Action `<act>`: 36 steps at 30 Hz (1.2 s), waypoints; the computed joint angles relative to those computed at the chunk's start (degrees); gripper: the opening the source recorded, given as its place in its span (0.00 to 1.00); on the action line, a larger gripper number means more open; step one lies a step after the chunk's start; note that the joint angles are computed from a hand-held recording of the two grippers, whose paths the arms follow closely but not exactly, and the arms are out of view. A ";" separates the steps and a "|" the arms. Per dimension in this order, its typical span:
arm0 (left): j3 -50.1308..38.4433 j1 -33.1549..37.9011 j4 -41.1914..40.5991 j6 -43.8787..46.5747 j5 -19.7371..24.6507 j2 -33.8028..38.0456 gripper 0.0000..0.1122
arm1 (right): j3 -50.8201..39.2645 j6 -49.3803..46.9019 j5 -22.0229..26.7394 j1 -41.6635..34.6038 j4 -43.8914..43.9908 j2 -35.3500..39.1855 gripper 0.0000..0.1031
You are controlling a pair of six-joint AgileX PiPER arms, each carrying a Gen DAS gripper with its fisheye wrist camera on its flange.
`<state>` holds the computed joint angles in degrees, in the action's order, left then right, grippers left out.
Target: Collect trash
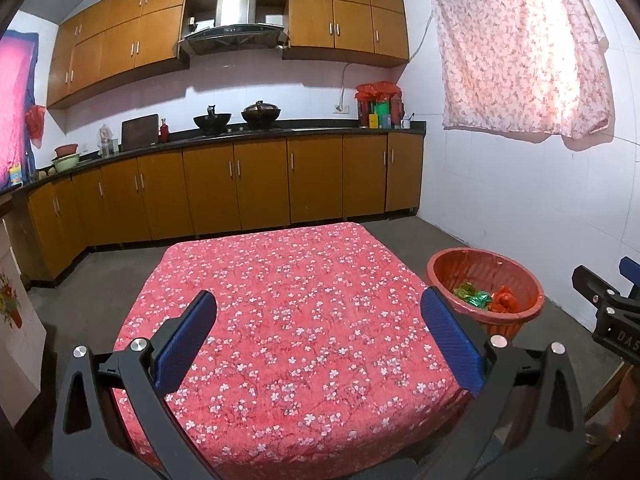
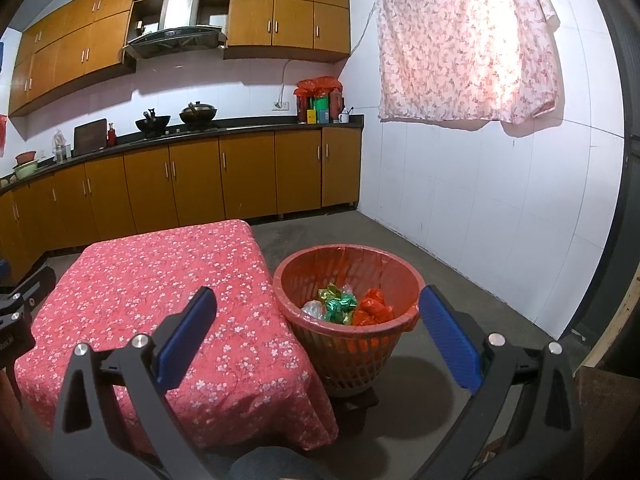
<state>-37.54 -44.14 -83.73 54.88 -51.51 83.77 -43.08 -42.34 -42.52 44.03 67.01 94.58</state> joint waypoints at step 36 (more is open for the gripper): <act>-0.25 0.00 -0.66 0.61 0.31 -0.20 0.90 | -0.19 1.31 -0.04 0.04 -0.58 1.30 0.96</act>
<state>-37.78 -44.13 -84.39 55.49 -51.20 83.56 -43.27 -41.02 -42.56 44.07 66.42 95.88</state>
